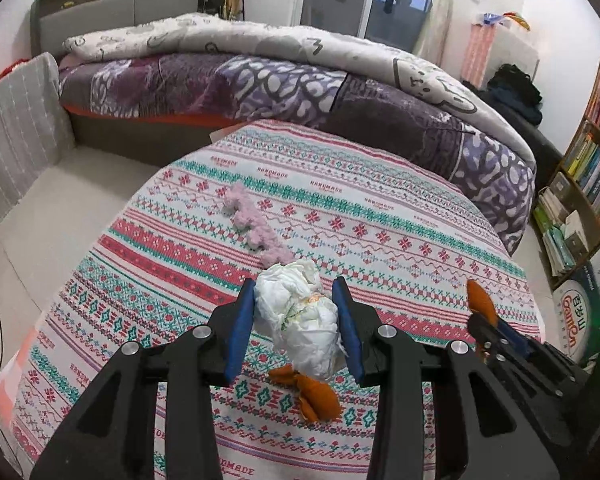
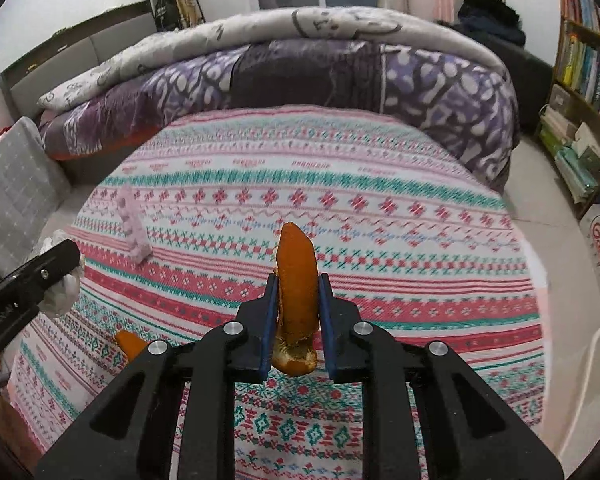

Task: Collect trash
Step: 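Carry the tissue bundle and orange peel toward the white bin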

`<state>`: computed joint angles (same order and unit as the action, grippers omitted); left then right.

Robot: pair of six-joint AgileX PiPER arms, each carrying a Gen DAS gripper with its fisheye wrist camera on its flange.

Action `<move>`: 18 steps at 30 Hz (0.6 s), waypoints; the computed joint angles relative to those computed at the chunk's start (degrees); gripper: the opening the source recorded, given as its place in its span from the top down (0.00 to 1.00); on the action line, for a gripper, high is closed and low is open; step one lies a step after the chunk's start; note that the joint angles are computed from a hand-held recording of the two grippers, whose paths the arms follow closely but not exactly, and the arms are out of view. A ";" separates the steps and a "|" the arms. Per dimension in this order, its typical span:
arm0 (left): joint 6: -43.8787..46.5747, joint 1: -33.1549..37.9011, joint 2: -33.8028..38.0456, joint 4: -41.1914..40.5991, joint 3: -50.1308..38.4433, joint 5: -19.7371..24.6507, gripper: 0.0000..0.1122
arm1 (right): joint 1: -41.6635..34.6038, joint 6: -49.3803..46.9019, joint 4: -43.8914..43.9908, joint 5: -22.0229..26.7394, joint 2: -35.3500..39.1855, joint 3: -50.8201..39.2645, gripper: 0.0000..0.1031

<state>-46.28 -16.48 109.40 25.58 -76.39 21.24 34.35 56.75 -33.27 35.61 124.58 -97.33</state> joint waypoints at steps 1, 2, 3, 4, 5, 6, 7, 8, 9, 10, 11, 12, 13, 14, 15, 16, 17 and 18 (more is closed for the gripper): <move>-2.37 -0.59 -0.24 2.46 0.03 0.22 0.65 | 0.20 1.68 -1.71 0.04 -0.88 0.95 0.82; -4.40 -1.15 -0.52 4.54 0.14 0.37 0.65 | 0.39 3.28 -3.34 0.11 -1.65 1.82 0.82; -6.25 -1.77 -0.80 6.39 0.19 0.54 0.65 | 0.55 4.88 -5.03 0.24 -2.52 2.76 0.82; -7.94 -2.40 -1.08 8.04 0.24 0.71 0.65 | 0.68 6.56 -6.78 0.36 -3.49 3.83 0.82; -9.45 -2.98 -1.33 9.50 0.29 0.90 0.65 | 0.75 7.98 -8.20 0.47 -4.40 4.83 0.82; -11.24 -3.69 -1.59 11.25 0.33 1.13 0.65 | 0.75 9.35 -9.49 0.47 -5.39 5.95 0.82; -12.34 -4.28 -1.72 12.36 0.24 1.30 0.65 | 0.70 10.59 -10.61 0.44 -6.33 7.02 0.82; -13.34 -4.95 -1.86 13.33 0.11 1.56 0.65 | 0.60 11.63 -11.59 0.47 -7.27 8.02 0.82; -14.26 -5.57 -1.91 14.18 -0.08 1.91 0.65 | 0.51 12.87 -12.83 0.54 -8.25 9.15 0.82; -15.28 -6.24 -2.00 15.16 -0.22 2.26 0.65 | 0.44 14.02 -13.89 0.58 -9.18 10.25 0.82; -15.77 -6.76 -1.99 15.63 -0.46 2.52 0.65 | 0.21 14.56 -14.34 0.52 -9.95 11.11 0.82; -16.09 -7.39 -2.01 16.01 -0.71 2.81 0.65 | -0.04 15.11 -14.70 0.44 -10.79 12.09 0.82; -16.35 -8.04 -1.99 16.35 -0.97 3.09 0.65 | -0.29 15.95 -15.29 0.30 -11.69 13.20 0.82; -16.68 -8.64 -1.97 16.77 -1.16 3.31 0.65 | -0.45 16.75 -15.87 0.22 -12.48 14.25 0.82; -16.84 -9.40 -1.91 17.10 -1.51 3.60 0.65 | -0.72 17.22 -16.24 0.10 -13.38 15.32 0.82; -16.98 -10.01 -1.87 17.36 -1.77 3.83 0.65 | -0.99 17.69 -16.63 0.01 -14.24 16.37 0.82; -17.21 -10.64 -1.86 17.68 -1.98 4.11 0.65 | -1.07 18.36 -17.15 0.08 -14.93 17.26 0.82; -17.38 -11.36 -1.72 17.98 -2.36 4.37 0.65 | -1.36 18.88 -17.60 -0.01 -15.73 18.23 0.82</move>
